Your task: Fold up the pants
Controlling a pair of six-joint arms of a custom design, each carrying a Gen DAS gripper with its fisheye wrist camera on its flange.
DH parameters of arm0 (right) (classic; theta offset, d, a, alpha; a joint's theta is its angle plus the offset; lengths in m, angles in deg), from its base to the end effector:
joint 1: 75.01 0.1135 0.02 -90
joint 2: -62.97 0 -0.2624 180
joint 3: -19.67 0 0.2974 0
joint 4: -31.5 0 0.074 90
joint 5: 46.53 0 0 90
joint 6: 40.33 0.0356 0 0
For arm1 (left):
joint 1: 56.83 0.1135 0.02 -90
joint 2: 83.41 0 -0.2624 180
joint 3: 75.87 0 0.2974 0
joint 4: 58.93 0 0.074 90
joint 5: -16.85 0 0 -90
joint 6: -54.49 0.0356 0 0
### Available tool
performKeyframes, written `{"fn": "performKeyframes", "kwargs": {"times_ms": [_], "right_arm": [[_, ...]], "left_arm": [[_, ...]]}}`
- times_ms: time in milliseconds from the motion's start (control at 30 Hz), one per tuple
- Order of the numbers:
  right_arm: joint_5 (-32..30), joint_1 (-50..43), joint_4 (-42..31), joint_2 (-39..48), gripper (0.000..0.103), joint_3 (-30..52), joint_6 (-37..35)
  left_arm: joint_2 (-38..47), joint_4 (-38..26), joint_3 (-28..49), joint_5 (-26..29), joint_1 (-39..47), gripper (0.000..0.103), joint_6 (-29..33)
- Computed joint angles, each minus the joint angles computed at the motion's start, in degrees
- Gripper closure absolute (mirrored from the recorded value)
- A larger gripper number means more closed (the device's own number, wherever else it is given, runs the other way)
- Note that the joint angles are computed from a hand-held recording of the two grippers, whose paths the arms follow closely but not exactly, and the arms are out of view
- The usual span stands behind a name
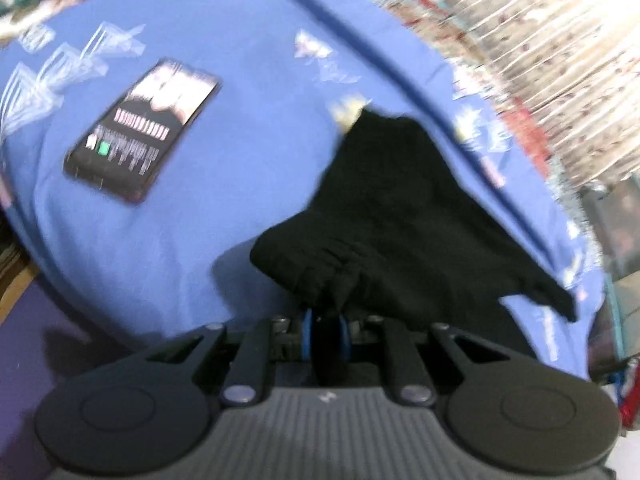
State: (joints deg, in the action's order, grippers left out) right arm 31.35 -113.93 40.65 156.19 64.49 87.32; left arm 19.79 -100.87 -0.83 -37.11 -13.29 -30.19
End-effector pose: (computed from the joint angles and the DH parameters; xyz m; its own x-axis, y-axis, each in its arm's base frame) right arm 0.2509 -0.1930 0.0842 -0.0918 0.8418 -0.5320 0.6869 0.4403 0.5782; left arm 0.2878 0.2446 0.1320 -0.7169 -0.5778 -0.3902 -0.3469 0.7810 -0.5193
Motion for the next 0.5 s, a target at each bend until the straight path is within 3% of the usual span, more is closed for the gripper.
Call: {"fn": "performKeyframes", "kwargs": {"times_ms": [67, 133, 167, 233, 267, 367, 500], "right_arm": [[1.51, 0.66, -1.38, 3.61, 0.095, 0.30, 0.01], [1.24, 0.31, 3.40, 4.92, 0.092, -1.49, 1.32], [1.66, 0.36, 2.43, 4.09, 0.086, -1.47, 1.60], [5.18, 0.75, -0.75, 0.78, 0.063, -1.18, 1.55], [9.31, 1.22, -0.16, -1.32, 0.059, -2.09, 1.64], [17.30, 3.01, -1.26, -5.40, 0.059, -2.50, 2.17], [18.62, 5.59, -0.39, -8.41, 0.060, -2.42, -2.10]], "left_arm": [[3.18, 0.31, 0.36, -3.93, -0.94, 0.087, 1.57], [4.09, 1.94, -0.52, -5.38, -1.92, 0.083, 0.74], [3.14, 2.56, -1.35, -5.14, -1.79, 0.081, 1.35], [0.44, 3.72, -3.19, -5.40, -1.23, 0.066, 2.50], [-1.22, 4.57, -4.06, -6.06, -0.55, 0.062, 2.86], [-3.25, 4.96, -3.60, -3.23, 3.04, 0.060, 3.31], [-3.96, 9.59, -0.41, -6.88, 3.23, 0.060, 2.78]]}}
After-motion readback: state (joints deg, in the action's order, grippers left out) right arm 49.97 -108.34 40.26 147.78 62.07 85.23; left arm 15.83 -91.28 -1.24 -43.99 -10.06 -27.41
